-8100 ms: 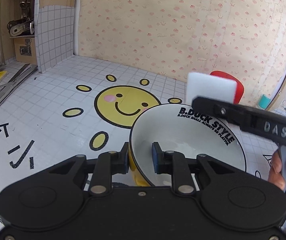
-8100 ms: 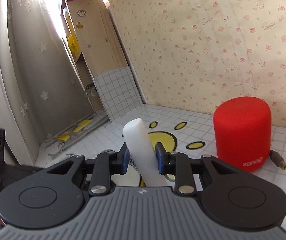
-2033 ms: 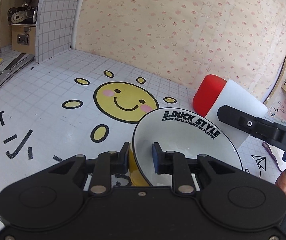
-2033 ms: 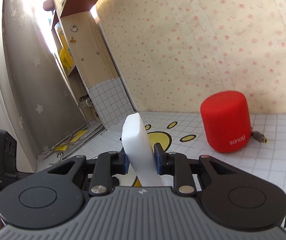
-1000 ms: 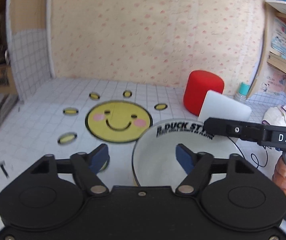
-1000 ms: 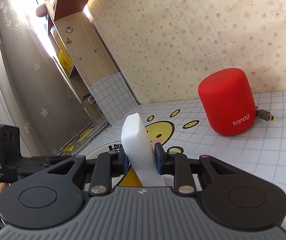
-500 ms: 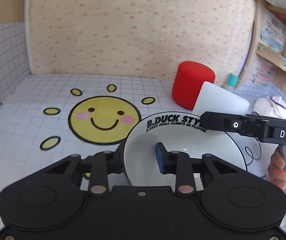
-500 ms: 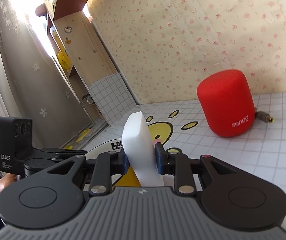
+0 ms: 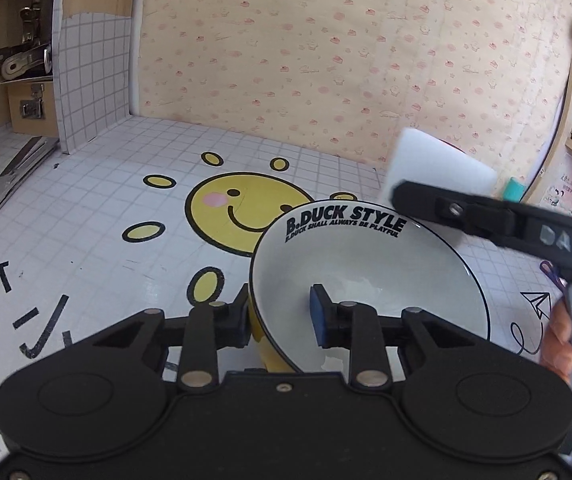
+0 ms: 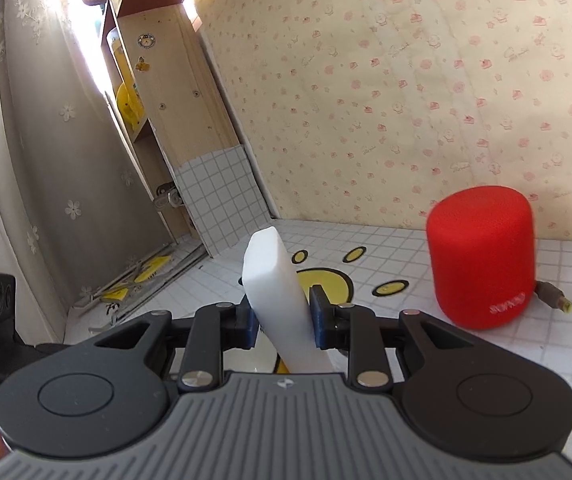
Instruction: Clean bowl
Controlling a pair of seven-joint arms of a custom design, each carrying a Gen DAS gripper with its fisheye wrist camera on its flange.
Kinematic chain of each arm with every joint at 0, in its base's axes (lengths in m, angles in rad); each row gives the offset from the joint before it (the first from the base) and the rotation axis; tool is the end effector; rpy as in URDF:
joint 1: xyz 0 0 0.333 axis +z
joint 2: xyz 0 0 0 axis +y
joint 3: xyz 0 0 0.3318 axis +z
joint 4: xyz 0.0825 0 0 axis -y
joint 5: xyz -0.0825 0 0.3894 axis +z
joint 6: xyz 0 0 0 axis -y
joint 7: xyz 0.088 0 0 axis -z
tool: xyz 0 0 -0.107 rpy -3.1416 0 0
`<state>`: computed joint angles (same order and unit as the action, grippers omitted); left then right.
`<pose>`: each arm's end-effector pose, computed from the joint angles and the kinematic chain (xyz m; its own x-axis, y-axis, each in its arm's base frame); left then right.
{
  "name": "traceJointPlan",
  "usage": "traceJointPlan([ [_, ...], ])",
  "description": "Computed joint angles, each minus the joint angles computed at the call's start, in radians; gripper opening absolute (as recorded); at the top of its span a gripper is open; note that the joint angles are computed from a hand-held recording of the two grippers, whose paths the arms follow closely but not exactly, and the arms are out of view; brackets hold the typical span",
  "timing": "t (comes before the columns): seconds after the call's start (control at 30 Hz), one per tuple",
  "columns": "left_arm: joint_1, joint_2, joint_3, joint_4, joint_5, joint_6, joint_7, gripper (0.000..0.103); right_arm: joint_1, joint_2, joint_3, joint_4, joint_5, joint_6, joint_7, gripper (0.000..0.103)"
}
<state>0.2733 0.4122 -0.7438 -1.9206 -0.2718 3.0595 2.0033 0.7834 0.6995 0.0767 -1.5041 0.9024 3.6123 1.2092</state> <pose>0.6346 -0.2346 0.4300 -0.5185 -0.8385 0.1674 -0.6215 0.2351 -0.7473 0.5633 0.4766 0.3967 0.3059 -0.8727 -0.3805 -0.4411 0.2243 -0.8690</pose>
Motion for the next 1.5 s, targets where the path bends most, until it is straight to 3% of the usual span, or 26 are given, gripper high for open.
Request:
traceJointPlan([
  [0.2, -0.028, -0.011, 0.028, -0.012, 0.022, 0.021, -0.04, 0.031, -0.1, -0.073, 0.118, -0.178, -0.175, 0.105, 0.163, 0.028],
  [0.5, -0.022, -0.021, 0.027, -0.027, 0.06, 0.028, -0.081, 0.031, -0.04, 0.008, 0.028, -0.011, -0.123, 0.01, 0.148, 0.028],
  [0.6, -0.007, -0.013, 0.011, -0.023, 0.067, 0.024, -0.075, 0.032, -0.07, -0.006, 0.063, -0.052, -0.161, 0.028, 0.184, 0.028],
  [0.7, -0.003, -0.009, 0.005, -0.022, 0.078, 0.024, -0.067, 0.034, -0.063, -0.039, 0.06, -0.116, -0.162, 0.034, 0.185, 0.029],
  [0.8, 0.02, -0.001, -0.021, -0.022, 0.087, 0.02, -0.043, 0.038, -0.117, -0.047, 0.118, -0.17, -0.253, 0.087, 0.267, 0.029],
  [0.93, 0.086, 0.028, -0.094, -0.009, 0.085, 0.001, 0.032, 0.049, -0.106, -0.043, 0.1, -0.164, -0.264, 0.083, 0.284, 0.029],
  [1.0, 0.088, 0.039, -0.096, 0.002, 0.093, 0.009, 0.054, 0.055, -0.11, -0.043, 0.102, -0.166, -0.274, 0.087, 0.297, 0.029],
  [1.1, 0.13, 0.099, -0.147, 0.067, 0.099, -0.043, 0.123, 0.056, -0.108, -0.042, 0.097, -0.166, -0.277, 0.086, 0.305, 0.029],
  [1.17, 0.123, 0.122, -0.146, 0.113, 0.101, -0.098, 0.171, 0.057, -0.104, -0.041, 0.093, -0.163, -0.275, 0.084, 0.305, 0.029],
  [1.23, 0.111, 0.152, -0.141, 0.178, 0.094, -0.205, 0.212, 0.057, -0.106, -0.04, 0.094, -0.163, -0.278, 0.085, 0.311, 0.029],
  [1.3, 0.082, 0.152, -0.11, 0.205, 0.083, -0.25, 0.217, 0.054, -0.105, -0.04, 0.093, -0.163, -0.279, 0.086, 0.313, 0.029],
  [1.4, 0.078, 0.13, -0.103, 0.174, 0.029, -0.211, 0.239, 0.04, -0.105, -0.038, 0.092, -0.161, -0.279, 0.088, 0.316, 0.03],
  [1.5, 0.087, 0.108, -0.113, 0.124, -0.051, -0.148, 0.253, 0.034, -0.101, -0.035, 0.089, -0.157, -0.273, 0.091, 0.315, 0.03],
])
